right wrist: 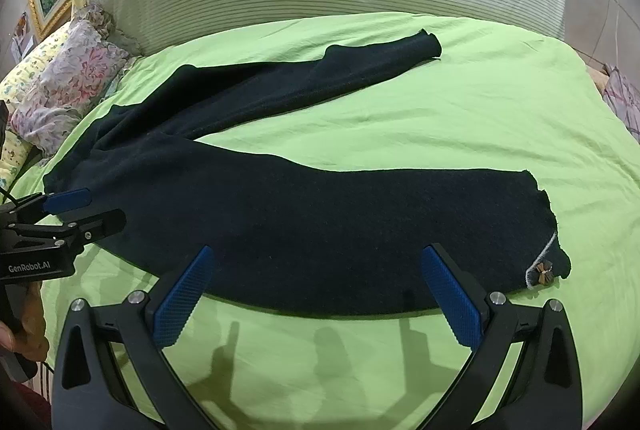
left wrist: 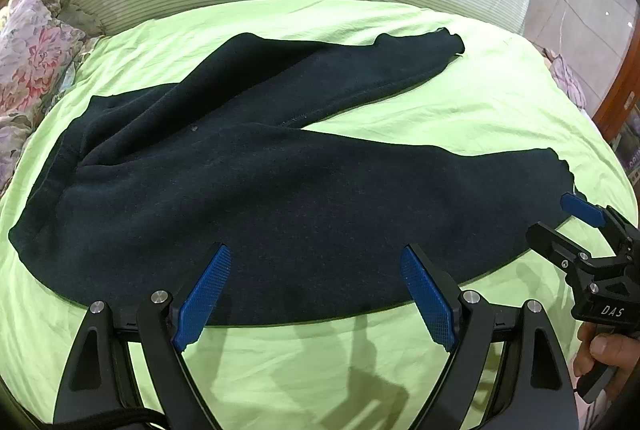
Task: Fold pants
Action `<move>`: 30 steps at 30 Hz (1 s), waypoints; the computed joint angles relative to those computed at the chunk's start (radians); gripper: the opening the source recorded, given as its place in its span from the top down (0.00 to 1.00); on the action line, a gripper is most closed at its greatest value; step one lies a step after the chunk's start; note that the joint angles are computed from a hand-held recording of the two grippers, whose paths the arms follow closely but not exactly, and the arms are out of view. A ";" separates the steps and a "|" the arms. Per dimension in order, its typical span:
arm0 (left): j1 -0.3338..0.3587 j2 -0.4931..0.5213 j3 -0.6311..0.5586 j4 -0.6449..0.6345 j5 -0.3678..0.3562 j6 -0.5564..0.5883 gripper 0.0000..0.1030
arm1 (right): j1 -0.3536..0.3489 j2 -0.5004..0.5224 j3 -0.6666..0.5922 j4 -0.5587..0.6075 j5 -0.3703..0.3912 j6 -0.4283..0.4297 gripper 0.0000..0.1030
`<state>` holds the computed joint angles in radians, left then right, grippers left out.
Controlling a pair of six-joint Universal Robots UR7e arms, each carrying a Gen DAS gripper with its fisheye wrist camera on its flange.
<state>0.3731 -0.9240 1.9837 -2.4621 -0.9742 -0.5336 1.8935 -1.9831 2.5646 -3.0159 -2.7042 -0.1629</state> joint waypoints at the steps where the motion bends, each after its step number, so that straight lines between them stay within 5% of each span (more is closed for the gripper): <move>1: 0.000 0.000 0.000 0.000 0.000 0.000 0.15 | -0.002 -0.001 0.001 -0.008 0.005 -0.008 0.01; 9: 0.005 0.005 -0.004 0.002 -0.005 -0.001 0.15 | -0.007 -0.012 -0.007 0.048 0.001 0.022 0.01; 22: 0.009 0.012 -0.011 0.006 -0.015 0.004 0.15 | -0.019 0.022 0.011 -0.178 0.085 -0.095 0.01; 30: 0.018 0.021 -0.027 0.020 -0.031 0.007 0.15 | 0.005 0.004 -0.024 0.049 -0.003 0.025 0.01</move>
